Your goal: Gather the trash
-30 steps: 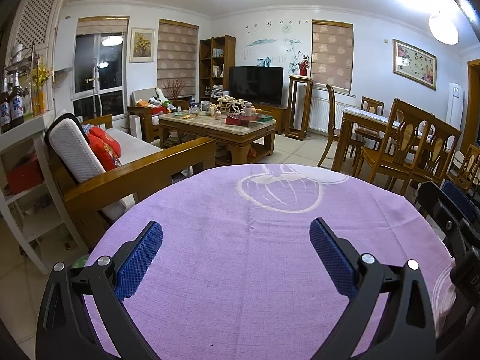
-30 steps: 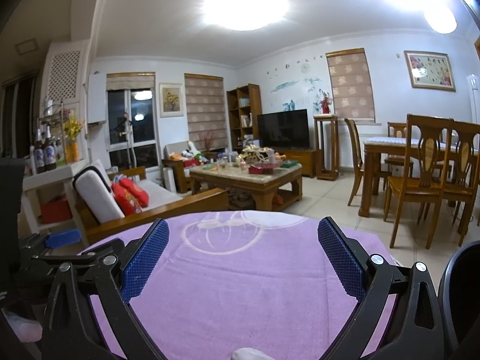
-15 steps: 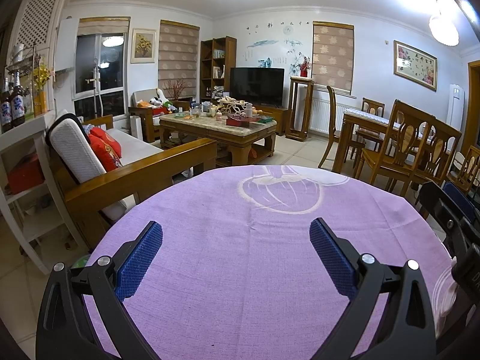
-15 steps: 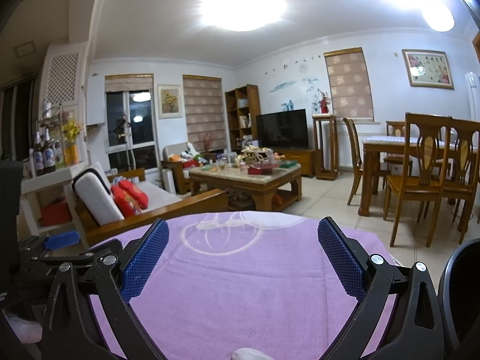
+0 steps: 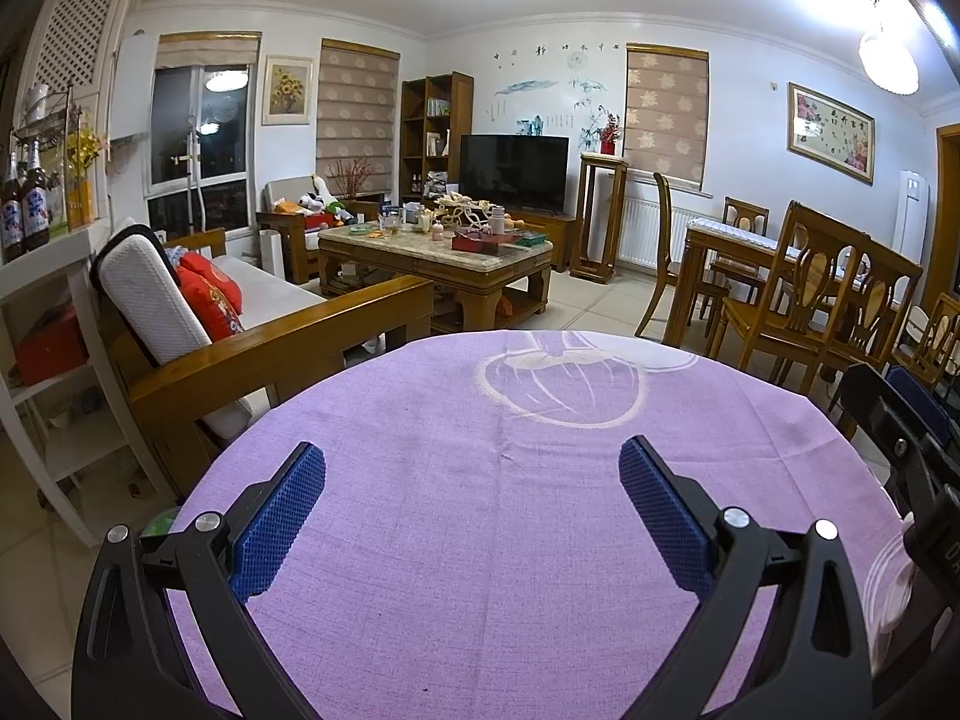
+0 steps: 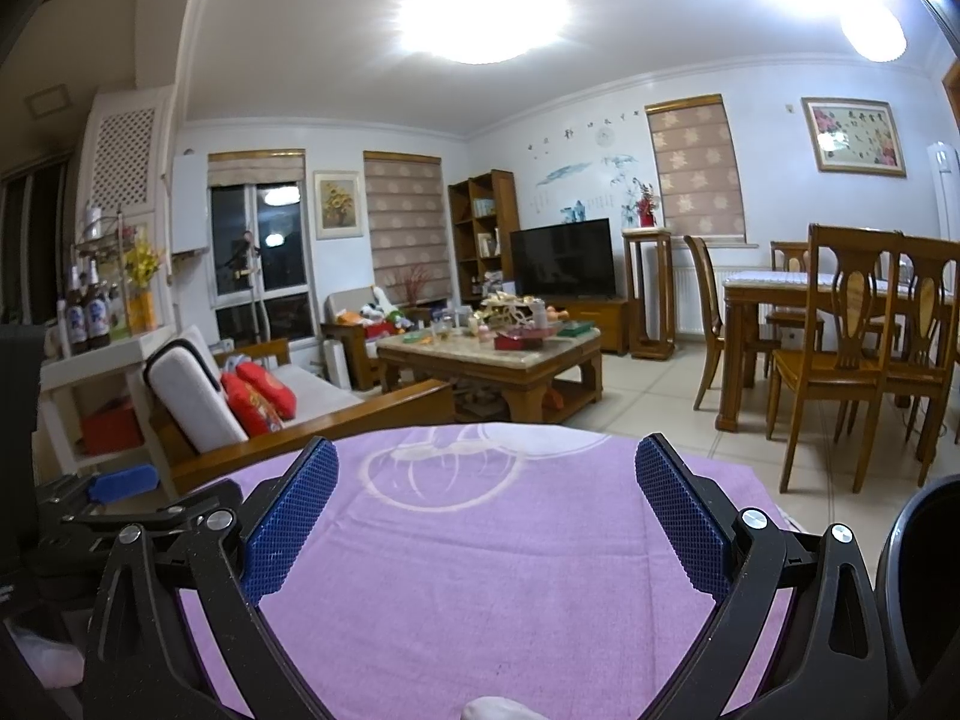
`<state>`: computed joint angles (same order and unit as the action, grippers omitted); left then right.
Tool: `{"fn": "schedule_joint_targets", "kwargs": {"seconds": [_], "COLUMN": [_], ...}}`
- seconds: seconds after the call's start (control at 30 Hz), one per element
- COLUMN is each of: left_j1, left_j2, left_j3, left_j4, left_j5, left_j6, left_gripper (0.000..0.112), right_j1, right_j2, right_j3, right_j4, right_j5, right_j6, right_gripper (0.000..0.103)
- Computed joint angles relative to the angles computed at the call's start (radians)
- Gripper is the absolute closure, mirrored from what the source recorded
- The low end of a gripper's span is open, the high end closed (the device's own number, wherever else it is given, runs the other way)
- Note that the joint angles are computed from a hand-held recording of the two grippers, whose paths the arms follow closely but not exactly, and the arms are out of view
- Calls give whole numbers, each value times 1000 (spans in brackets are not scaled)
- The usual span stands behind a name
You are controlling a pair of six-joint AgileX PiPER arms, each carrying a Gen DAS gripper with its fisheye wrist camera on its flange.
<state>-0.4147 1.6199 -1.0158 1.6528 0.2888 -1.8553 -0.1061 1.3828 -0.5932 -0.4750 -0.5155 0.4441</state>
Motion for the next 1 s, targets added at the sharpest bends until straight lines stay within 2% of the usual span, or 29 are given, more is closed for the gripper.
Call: {"fn": "schedule_joint_targets", "kwargs": {"seconds": [0.6, 0.77, 0.87, 1.0], "left_j1": [0, -29, -52, -48], "left_j2": [-5, -27, -25, -12], "left_j3": [5, 17, 5, -18], "left_j4": [15, 55, 9, -64], "left_j5": [0, 34, 58, 49], "left_j6": [-15, -59, -15, 46], "left_gripper": [15, 15, 15, 15], "right_j1": [-2, 0, 1, 0], "right_j2": [0, -1, -2, -2], "right_j3": [4, 5, 5, 6], "right_j4": [-4, 3, 4, 3], "right_j5": [-4, -4, -3, -4], "right_j6": [4, -2, -2, -2], "right_gripper": [5, 5, 5, 5]}}
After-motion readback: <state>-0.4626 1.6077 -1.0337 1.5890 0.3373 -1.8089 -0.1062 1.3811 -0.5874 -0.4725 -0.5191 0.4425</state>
